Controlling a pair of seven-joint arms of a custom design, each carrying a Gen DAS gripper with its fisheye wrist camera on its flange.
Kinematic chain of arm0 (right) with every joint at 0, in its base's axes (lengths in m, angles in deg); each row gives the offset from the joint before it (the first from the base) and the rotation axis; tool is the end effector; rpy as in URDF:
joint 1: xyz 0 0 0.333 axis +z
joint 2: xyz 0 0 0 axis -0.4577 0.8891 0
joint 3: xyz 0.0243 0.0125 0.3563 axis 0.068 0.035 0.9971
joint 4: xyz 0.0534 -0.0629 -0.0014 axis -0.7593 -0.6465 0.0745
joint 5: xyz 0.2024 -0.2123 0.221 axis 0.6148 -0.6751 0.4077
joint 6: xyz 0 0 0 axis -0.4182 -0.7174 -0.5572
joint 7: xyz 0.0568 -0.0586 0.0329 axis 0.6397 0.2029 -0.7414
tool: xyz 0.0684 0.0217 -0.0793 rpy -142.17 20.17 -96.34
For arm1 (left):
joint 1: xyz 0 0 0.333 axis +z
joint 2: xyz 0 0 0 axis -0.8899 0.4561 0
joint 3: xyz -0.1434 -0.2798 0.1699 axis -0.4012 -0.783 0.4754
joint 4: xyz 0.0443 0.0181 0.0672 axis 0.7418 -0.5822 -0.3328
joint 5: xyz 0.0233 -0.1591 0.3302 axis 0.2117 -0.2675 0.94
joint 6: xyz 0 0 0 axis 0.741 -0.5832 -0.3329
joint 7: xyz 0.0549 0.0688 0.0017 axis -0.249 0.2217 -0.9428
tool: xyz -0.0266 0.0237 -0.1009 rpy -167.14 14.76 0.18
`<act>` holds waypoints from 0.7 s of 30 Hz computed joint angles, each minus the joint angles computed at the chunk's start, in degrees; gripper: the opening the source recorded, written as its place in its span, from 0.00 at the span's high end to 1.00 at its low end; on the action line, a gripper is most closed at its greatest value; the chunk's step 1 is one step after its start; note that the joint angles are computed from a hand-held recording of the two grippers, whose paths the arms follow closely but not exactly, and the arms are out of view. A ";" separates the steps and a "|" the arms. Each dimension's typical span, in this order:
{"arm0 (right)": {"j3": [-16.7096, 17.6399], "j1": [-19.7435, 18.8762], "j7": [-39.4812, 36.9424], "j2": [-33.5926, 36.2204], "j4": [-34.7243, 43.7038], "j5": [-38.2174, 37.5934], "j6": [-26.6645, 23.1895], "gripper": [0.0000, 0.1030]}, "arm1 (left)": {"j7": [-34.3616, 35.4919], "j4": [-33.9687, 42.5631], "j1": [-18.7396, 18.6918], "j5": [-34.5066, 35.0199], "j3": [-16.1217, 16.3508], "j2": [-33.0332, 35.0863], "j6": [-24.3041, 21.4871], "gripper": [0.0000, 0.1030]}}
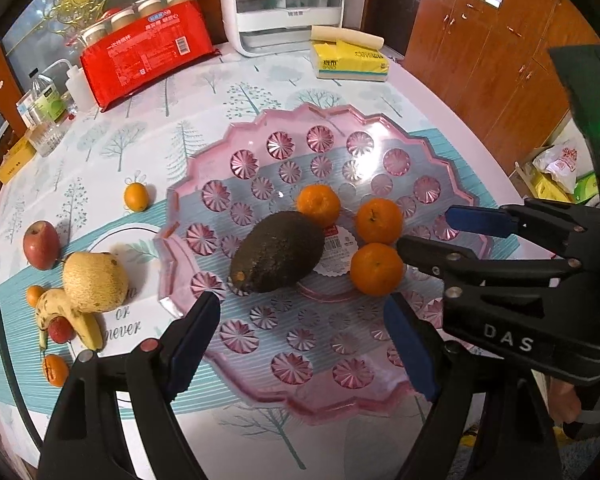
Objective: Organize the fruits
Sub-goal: 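Withdraw both open grippers from the bowl back toward the fruit plate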
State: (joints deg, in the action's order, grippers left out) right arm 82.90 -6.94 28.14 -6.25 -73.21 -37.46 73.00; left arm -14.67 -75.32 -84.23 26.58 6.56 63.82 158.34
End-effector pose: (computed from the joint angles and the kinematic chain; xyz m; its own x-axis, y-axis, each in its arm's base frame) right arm 0.4515 0.2194 0.4298 0.3437 -0.9360 -0.0755 -0.8689 -0.2865 -0.4036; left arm 0.4182 -0.3333 0.4376 -0.1369 -0.9894 0.0479 -0.8895 0.1015 -0.4455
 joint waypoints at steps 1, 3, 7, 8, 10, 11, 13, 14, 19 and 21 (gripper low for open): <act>0.12 0.03 0.62 -0.42 -0.17 -0.49 0.17 0.49 | -0.31 -0.29 0.03 0.27 0.08 -0.44 -0.03 0.20; 0.40 0.07 2.35 -1.37 -0.53 -1.86 0.63 0.49 | -0.56 -1.13 0.35 0.50 0.14 -1.53 0.18 0.20; 1.22 -0.11 7.26 -3.31 -1.35 -5.90 1.89 0.49 | -0.91 -3.61 1.63 0.68 -0.03 -4.59 1.02 0.20; 1.65 -0.32 9.36 -3.89 -1.58 -7.65 2.15 0.49 | -0.71 -4.35 2.05 0.60 -0.05 -5.52 1.27 0.19; 2.14 -0.43 12.22 -4.72 -1.77 -9.57 2.46 0.49 | -0.50 -5.53 2.95 0.78 -0.25 -7.27 1.33 0.19; 2.41 -0.37 13.58 -5.14 -1.78 -10.18 2.50 0.49 | -0.41 -6.18 3.48 1.05 -0.38 -8.23 1.38 0.19; 3.01 -0.38 16.39 -5.85 -1.77 -11.61 2.58 0.49 | -0.10 -7.92 4.73 1.76 -0.51 -10.79 1.59 0.19; 3.61 -0.52 18.50 -6.22 -1.64 -12.86 2.64 0.49 | 0.07 -8.51 5.38 1.95 -0.72 -11.67 1.69 0.19; 6.28 -0.98 29.54 -7.20 -0.38 -19.22 2.21 0.49 | 5.86 -13.40 8.75 -0.18 0.69 -18.96 2.63 0.18; 7.79 -1.22 35.35 -7.05 0.92 -22.48 1.43 0.49 | 9.24 -15.30 9.91 -2.11 1.73 -21.87 2.69 0.16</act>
